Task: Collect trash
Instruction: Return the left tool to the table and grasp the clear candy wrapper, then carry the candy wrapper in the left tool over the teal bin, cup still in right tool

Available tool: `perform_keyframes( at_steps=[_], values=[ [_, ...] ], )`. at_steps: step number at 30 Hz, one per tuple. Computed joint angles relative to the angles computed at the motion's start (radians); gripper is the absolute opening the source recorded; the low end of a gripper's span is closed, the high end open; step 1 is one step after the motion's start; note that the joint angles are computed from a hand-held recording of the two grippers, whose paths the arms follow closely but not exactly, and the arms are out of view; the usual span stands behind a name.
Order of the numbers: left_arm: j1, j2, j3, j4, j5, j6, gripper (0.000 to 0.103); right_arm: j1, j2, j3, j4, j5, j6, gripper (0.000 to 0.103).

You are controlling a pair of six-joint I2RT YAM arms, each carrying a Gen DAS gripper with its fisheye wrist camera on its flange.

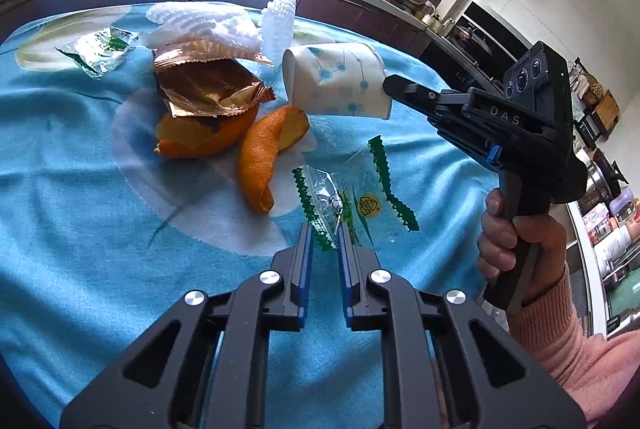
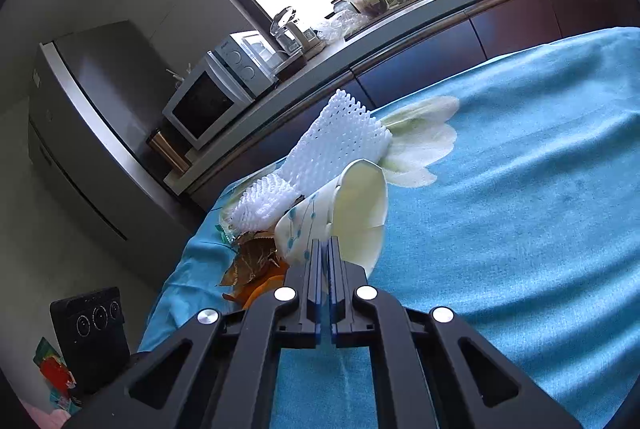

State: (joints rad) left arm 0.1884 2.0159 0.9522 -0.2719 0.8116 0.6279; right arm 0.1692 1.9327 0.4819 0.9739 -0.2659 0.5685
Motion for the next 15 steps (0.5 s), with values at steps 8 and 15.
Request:
perform_keyframes(
  at_steps=[8,15],
  values=[
    [0.09,-0.075,-0.026,-0.009,0.044,0.048,0.013,0.044,-0.113,-0.068,0.013,0.057,-0.009,0.002],
    [0.219,-0.11,-0.013,-0.046,0.067,0.101,0.013,0.131,-0.186,-0.064,-0.019,0.098,-0.032,0.002]
  ],
)
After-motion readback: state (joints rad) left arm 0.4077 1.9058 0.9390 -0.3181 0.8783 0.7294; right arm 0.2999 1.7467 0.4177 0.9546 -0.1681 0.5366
